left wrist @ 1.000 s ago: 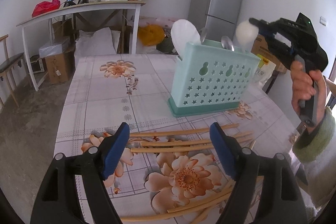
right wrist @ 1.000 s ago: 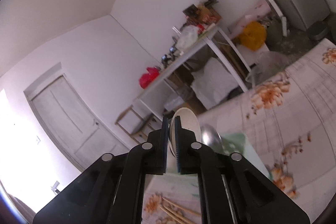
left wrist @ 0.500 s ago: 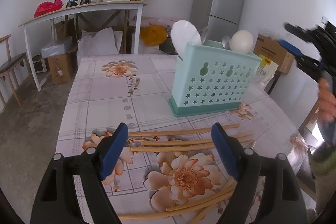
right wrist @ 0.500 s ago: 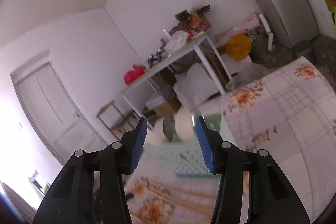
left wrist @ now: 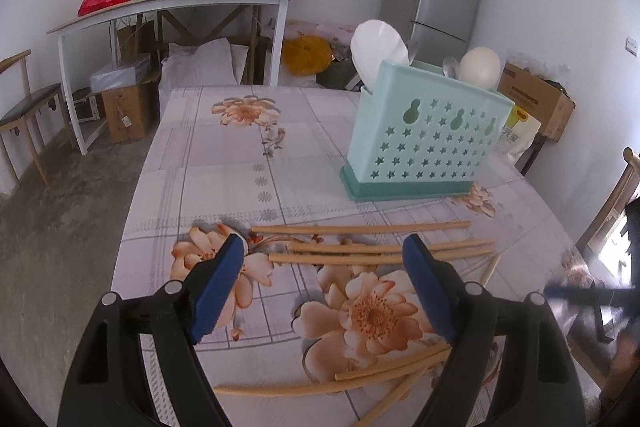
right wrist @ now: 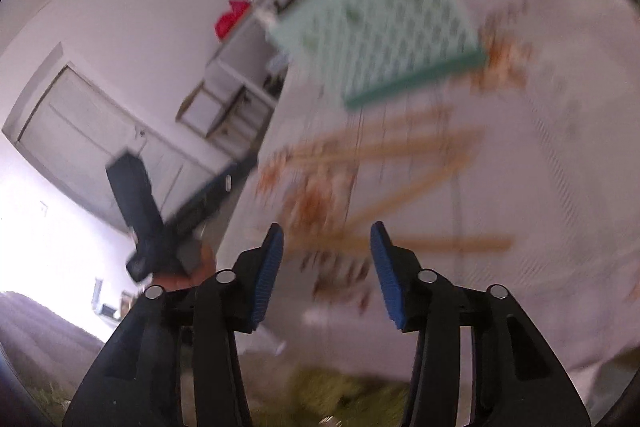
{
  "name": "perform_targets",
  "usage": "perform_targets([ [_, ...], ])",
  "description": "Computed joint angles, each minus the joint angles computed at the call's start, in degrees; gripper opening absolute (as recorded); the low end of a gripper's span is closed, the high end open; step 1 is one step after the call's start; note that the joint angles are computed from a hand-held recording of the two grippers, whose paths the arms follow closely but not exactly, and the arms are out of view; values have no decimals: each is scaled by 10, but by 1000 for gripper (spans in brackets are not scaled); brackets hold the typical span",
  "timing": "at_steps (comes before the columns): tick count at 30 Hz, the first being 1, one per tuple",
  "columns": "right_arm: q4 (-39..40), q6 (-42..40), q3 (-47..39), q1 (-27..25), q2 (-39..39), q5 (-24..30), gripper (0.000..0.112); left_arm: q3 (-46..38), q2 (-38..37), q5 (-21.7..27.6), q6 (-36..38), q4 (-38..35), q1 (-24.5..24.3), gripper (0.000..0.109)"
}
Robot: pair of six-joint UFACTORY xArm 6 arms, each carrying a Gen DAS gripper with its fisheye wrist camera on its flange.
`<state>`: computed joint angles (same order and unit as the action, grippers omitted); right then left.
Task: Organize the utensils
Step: 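Move the open right tool back toward the wooden chopsticks, then lower the right tool onto the wooden chopsticks while the left tool closes on them too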
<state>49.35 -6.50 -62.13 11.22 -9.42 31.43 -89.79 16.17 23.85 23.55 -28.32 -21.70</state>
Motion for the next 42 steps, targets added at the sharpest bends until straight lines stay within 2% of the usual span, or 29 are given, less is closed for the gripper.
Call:
perform_targets([
  [5,-6,12,-29,26,41,57,36,20,-20,22,29,-26,9,79],
  [8,-33,34,-57,35,72,73,29,37,-47,70,101,-98,22,78],
  [9,-31,33,-65,34,79,75,26,41,-56,96,128,-128,28,76],
  [13,-46,46,-98,27,112,66,24,45,-80,264,195,-232,69,68],
  [14,-51,49,-108,24,119,67,24,48,-82,293,195,-241,74,66],
  [16,-60,50,-119,23,132,51,24,56,-83,317,185,-241,74,60],
  [22,-60,46,-140,19,158,24,26,45,-52,323,137,-243,53,53],
  [27,-48,29,-129,10,141,34,29,24,-27,284,129,-230,35,50],
  [32,-21,-35,-136,-4,122,47,39,-12,4,250,116,-211,27,50],
  [38,-131,-24,-238,-22,193,48,46,-54,39,237,64,-210,32,50],
  [42,-202,-20,-343,-37,274,99,47,-51,36,254,50,-218,35,50],
])
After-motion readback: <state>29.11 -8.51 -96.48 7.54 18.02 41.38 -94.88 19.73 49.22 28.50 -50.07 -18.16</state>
